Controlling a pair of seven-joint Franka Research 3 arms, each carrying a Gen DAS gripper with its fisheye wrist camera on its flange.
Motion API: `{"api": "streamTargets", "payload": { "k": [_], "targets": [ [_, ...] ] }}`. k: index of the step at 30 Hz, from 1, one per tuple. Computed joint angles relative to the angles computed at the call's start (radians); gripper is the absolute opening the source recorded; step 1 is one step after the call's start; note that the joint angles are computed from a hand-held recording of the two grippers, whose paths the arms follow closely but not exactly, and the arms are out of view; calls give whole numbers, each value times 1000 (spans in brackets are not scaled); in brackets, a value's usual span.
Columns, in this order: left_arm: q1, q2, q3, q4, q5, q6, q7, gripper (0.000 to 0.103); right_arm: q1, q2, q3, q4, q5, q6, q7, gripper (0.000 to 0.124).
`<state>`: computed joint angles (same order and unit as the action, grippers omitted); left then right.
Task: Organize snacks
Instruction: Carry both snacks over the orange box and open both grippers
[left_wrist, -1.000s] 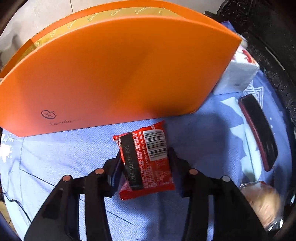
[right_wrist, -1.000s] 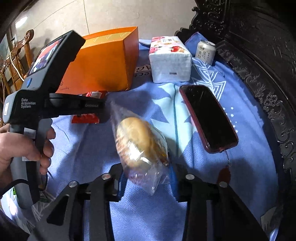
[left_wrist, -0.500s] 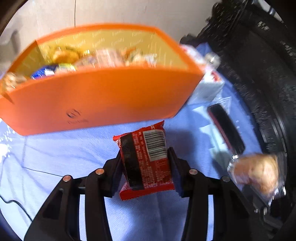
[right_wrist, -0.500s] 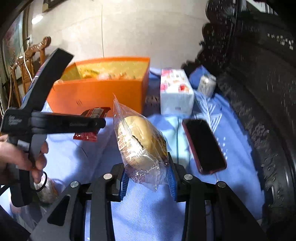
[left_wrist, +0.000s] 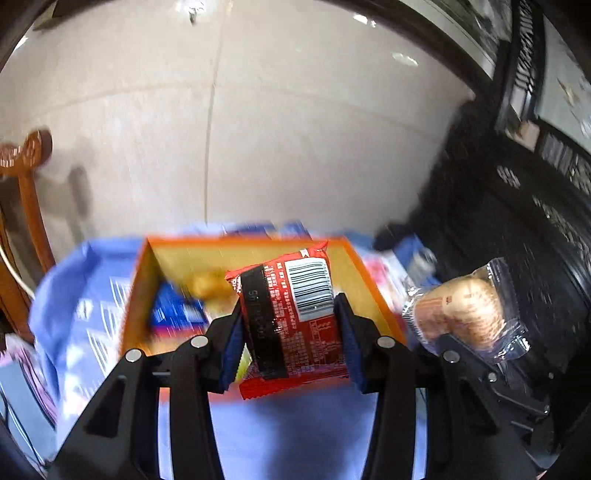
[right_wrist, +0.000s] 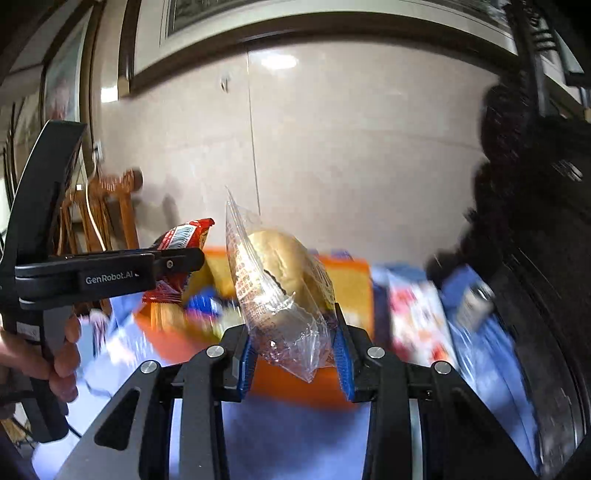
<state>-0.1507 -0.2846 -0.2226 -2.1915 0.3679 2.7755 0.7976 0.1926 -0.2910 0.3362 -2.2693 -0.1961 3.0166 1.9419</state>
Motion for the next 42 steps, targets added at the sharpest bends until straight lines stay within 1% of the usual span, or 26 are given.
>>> {"api": "streamTargets", "payload": {
  "k": [2, 4, 5, 6, 8, 9, 10, 11, 12, 15, 18, 22, 25, 28, 30, 33, 36, 39, 42],
  "targets": [
    [22, 42, 16, 60, 12, -8, 15, 45, 6, 81, -8, 85, 5, 7, -8, 36],
    [46, 93, 17, 120, 45, -23, 9, 45, 15, 167, -19, 177, -14, -5, 11, 36],
    [51, 122, 21, 148, 50, -31, 9, 50, 33, 201, -34, 213, -5, -19, 2, 36],
    [49, 137, 30, 167, 34, -43, 24, 66, 62, 246, -56, 262, 49, -50, -49, 37],
    [62, 167, 33, 193, 61, -62, -3, 82, 94, 312, -83, 333, 130, -103, -109, 47],
    [72, 171, 33, 190, 103, -63, -32, 83, 106, 350, -96, 379, 134, -159, -104, 59],
    [73, 179, 32, 197, 122, -80, -43, 88, 123, 364, -114, 397, 98, -190, -61, 61],
    [70, 182, 32, 203, 121, -109, -43, 91, 136, 369, -127, 400, 96, -200, -52, 61],
    [65, 176, 38, 196, 100, -119, -36, 92, 146, 365, -136, 395, 115, -198, -59, 62],
    [62, 125, 46, 130, 69, -83, -49, 95, 185, 327, -171, 350, 120, -176, -40, 68],
    [63, 70, 42, 67, 65, -56, -63, 95, 210, 282, -186, 301, 148, -171, -49, 68],
    [53, -16, 32, -12, 57, -39, -44, 96, 218, 199, -177, 227, 164, -183, -46, 68],
    [29, -98, 31, -85, 33, -42, -6, 98, 213, 129, -156, 159, 158, -193, -50, 70],
    [-3, -189, 36, -175, -3, -52, 33, 98, 233, 39, -145, 66, 215, -211, -96, 72],
    [-29, -253, 41, -241, -32, -68, 60, 98, 255, -24, -137, -2, 256, -239, -137, 73],
    [-69, -366, 43, -347, -71, -129, 93, 98, 290, -109, -122, -98, 308, -301, -187, 73],
    [-112, -484, 45, -448, -119, -216, 107, 98, 328, -169, -109, -178, 367, -357, -212, 73],
    [-150, -614, 40, -540, -162, -322, 98, 98, 358, -200, -94, -234, 409, -390, -225, 73],
    [-176, -711, 39, -593, -191, -397, 85, 98, 383, -197, -74, -267, 426, -431, -236, 73]
  ]
}}
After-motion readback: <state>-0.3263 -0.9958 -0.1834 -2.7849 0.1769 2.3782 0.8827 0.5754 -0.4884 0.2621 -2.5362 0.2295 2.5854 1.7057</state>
